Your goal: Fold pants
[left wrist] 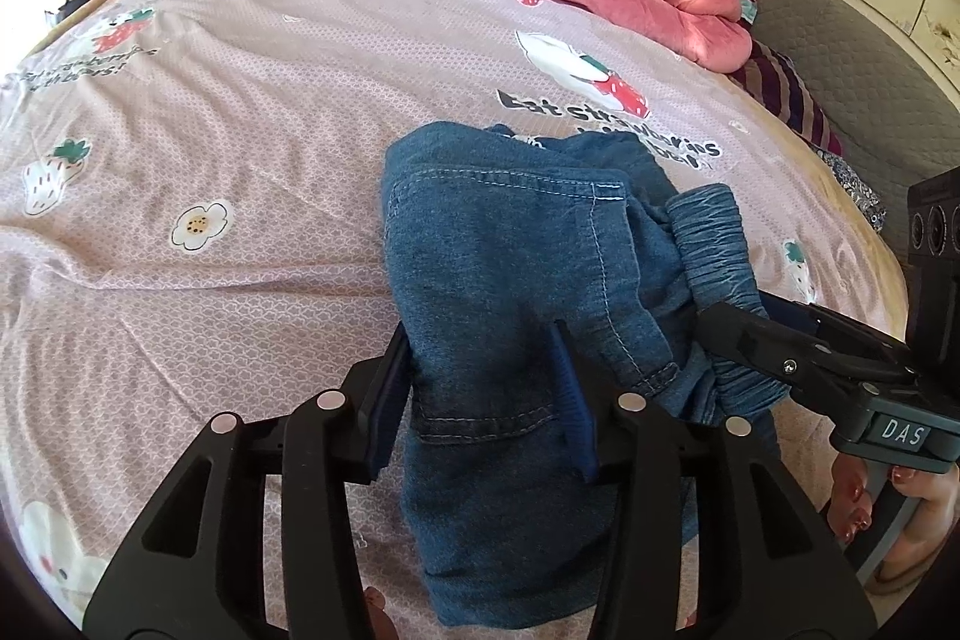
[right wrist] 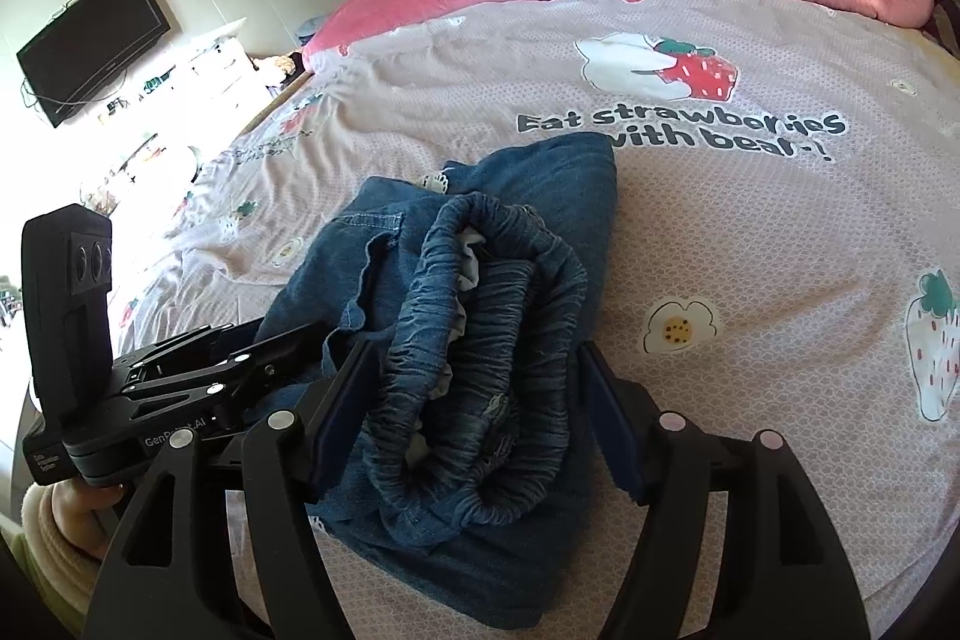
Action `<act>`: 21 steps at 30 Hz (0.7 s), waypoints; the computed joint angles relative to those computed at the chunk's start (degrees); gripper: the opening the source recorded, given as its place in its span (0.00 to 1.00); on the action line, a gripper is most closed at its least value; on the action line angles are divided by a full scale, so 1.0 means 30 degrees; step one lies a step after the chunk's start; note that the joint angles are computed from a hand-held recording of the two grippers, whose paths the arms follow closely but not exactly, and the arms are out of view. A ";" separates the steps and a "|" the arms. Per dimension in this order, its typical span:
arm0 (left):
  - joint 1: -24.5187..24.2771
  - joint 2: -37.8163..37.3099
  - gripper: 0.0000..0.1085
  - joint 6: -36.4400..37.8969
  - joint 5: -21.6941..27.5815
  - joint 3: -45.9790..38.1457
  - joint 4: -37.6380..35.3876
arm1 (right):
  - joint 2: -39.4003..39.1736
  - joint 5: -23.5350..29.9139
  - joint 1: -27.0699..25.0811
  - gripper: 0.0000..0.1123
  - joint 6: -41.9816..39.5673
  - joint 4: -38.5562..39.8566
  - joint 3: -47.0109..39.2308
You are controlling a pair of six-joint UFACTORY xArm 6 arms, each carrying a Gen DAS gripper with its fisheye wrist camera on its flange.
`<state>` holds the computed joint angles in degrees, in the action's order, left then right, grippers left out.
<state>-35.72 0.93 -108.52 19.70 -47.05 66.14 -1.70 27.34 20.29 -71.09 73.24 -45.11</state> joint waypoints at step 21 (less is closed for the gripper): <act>-0.0472 -0.1256 0.53 -0.1173 0.1019 0.0647 0.1108 | -0.1280 -0.1552 0.0802 0.73 -0.1373 0.1009 0.1018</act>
<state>-37.14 -2.84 -112.03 22.76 -45.11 69.46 -5.54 22.69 22.70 -75.21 76.27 -42.06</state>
